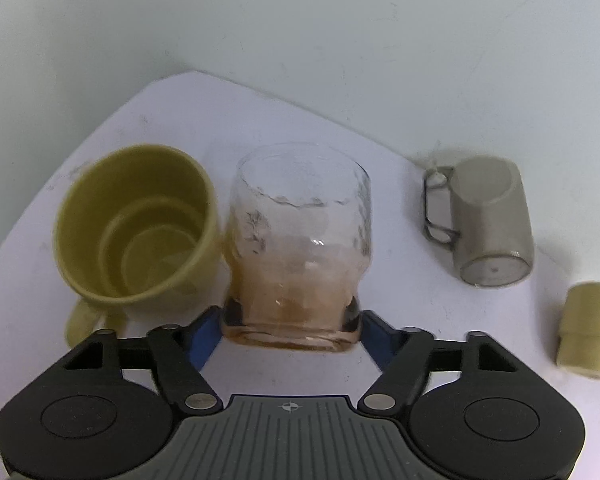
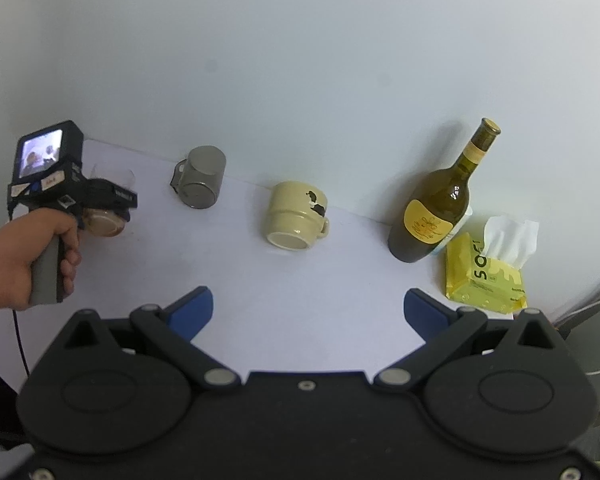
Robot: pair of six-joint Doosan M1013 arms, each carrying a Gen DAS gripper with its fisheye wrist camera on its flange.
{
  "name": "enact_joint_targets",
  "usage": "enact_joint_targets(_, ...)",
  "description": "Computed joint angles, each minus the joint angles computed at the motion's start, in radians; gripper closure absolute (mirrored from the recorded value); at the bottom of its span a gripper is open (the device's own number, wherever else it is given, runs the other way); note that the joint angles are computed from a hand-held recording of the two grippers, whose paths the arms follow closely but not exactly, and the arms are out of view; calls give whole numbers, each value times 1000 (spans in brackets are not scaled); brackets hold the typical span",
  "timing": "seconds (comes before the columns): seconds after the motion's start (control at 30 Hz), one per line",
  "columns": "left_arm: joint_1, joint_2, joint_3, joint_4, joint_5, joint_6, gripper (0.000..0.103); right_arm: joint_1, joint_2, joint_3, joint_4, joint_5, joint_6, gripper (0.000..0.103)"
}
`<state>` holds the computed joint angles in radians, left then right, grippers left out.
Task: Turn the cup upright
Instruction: 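Move the left gripper up to the clear glass tumbler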
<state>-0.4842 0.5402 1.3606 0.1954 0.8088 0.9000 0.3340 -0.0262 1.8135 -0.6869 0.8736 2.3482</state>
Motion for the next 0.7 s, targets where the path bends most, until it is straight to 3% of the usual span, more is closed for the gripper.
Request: enact_joint_targets(0.7, -102, -80, 113, -64, 30, 98, 36, -23, -18, 19, 25, -82, -56, 0)
